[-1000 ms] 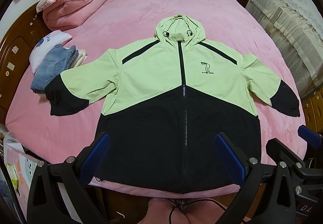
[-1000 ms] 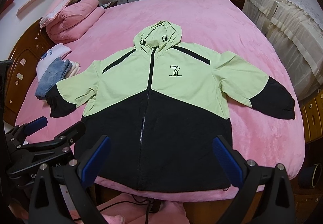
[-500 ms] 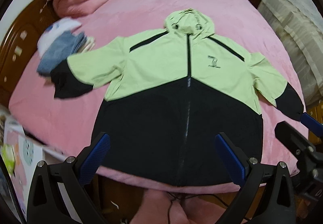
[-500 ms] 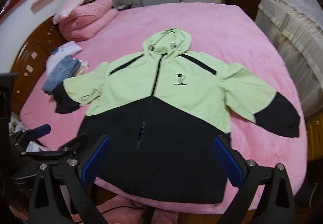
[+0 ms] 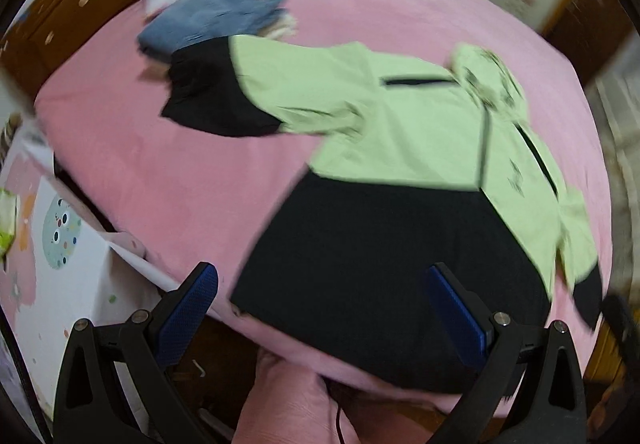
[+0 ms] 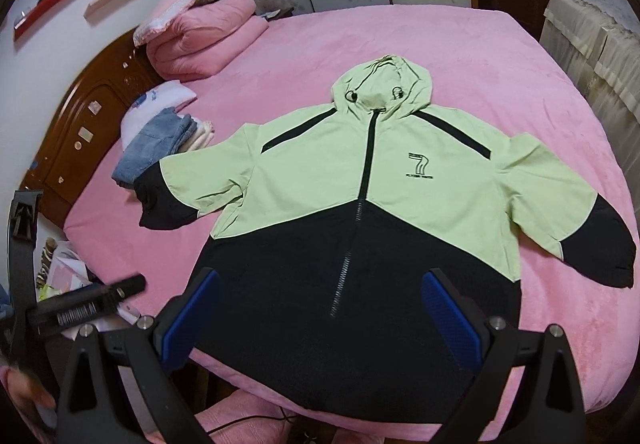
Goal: Fold large clothes
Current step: 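Grasp the black cuff of the sleeve with the left tool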
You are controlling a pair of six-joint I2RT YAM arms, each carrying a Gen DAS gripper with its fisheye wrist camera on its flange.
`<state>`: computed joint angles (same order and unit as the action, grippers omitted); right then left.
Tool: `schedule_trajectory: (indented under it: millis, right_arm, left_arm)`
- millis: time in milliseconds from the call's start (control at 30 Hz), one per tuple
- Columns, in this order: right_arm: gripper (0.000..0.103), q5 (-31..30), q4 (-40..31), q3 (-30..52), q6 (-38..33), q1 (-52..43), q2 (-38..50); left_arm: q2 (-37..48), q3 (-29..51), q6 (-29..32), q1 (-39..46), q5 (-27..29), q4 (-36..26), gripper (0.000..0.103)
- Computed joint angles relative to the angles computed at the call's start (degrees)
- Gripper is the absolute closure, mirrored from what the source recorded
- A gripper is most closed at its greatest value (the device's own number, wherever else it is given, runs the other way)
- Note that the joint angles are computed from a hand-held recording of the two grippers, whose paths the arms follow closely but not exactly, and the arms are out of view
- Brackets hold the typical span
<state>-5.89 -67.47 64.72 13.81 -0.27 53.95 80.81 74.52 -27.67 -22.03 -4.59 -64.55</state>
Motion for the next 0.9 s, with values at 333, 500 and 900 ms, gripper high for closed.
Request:
schedule_trajectory:
  millis: [333,500,900]
  right_arm:
    - [0.002,15.7,4.1,14.2,22.7,24.1,23.9]
    - [0.002,17.0,0.9,30.1,31.7,29.2,42.5]
    - [0.002,6.5,-12.5,72.4,37.9,32.4,80.6]
  left_arm:
    - [26.7,17.3,20.8,37.2,16.0,3.2,0.001]
    - [45.5,35.0,22.8,44.6,20.0,0.2,0.001]
    - [82.5,74.2,6.6,49.8,35.3,-5.7,0.028]
